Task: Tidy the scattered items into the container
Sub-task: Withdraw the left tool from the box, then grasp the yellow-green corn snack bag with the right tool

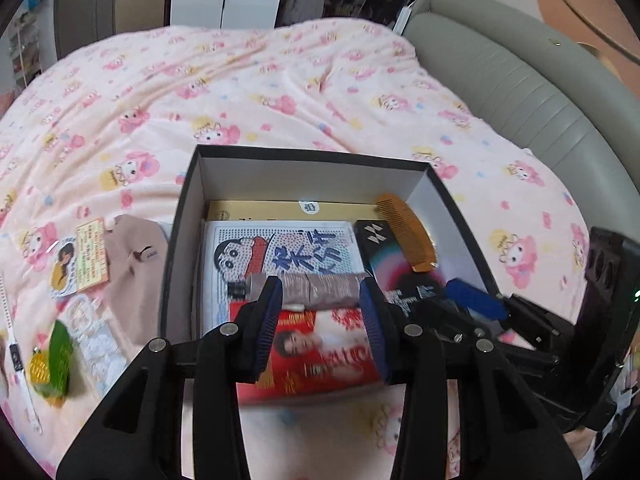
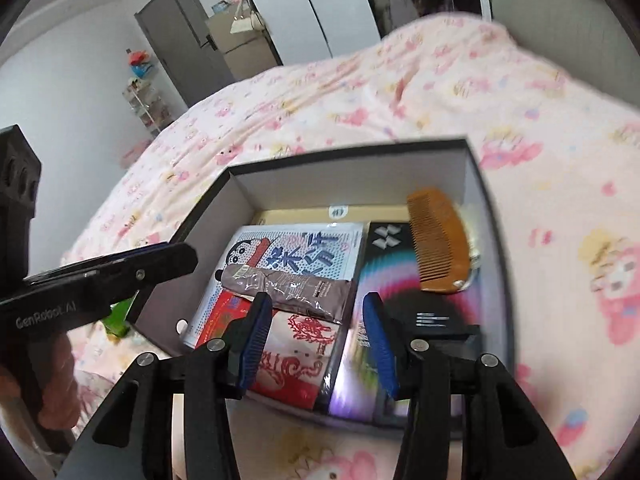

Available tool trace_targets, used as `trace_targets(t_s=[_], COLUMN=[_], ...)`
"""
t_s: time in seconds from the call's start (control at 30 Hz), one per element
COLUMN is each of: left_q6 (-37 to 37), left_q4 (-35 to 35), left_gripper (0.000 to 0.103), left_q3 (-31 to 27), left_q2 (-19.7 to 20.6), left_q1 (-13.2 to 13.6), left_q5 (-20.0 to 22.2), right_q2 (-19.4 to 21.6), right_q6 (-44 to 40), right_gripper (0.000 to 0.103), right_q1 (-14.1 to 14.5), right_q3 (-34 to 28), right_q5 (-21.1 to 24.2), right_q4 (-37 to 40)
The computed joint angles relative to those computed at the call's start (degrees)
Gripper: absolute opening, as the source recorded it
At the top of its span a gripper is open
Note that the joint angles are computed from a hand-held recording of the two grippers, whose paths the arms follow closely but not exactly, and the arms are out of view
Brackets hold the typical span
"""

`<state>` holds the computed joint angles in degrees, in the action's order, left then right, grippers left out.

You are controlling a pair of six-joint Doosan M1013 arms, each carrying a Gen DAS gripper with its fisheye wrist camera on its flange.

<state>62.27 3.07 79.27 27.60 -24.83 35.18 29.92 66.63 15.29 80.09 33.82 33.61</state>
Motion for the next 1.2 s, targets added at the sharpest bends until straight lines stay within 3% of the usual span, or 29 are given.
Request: trace_targets(t_s=[0.23,0.43,0.67,0.73,0.83,0.97,1.07,1.2], left_q6=[-2.5,-2.4,-3.6,-6.2,-7.3,-12.9,-14.2,-17.8], left_q4=[2.7,1.5,0.7,2.7,1.5,5.0,2.8,0.9], left_gripper=[0.047,0.047,0.045,0.045,0.045,0.045,0.046,0.046], left_q3=[6.3,11.4,16.3,17.7,20.4,23.8,25.9,28.5], left_q2=[-5.5,-9.5,-12.9,-13.8,-15.5,-17.7,-18.9,-19.9], left_q1=[-1.5,-2.1,-2.2,-2.0,-0.8,0.8,3.4,7.9], left_q5=[-2.3,-4.3,-5.9,-5.8,-6.9,-7.5,-7.4,-7.8], right_q2=[-4.6,-8.0,-10.2,-10.3,-9.9,-8.2,-5.8,-2.4], right_q6=[2.0,5.4,1.5,2.4,-0.5,-6.4,-10.4,-6.5], right_gripper=[0.047,0.047,0.047,0.047,0.047,0.047,0.047,0.047], right_q1=[0.8,2.7,5.0,6.4,7.6,9.2,10.5,11.9], right_q3=[5.2,8.6,11.4,11.5,11.0,9.4,7.0,3.1], right_q5=[-2.9,-5.6,-5.7,-6.0,-4.9,-1.6,2.5,6.0], right_q4=[0.6,-3.5,-0.7,-2.9,-1.6,3.4,7.5,5.8])
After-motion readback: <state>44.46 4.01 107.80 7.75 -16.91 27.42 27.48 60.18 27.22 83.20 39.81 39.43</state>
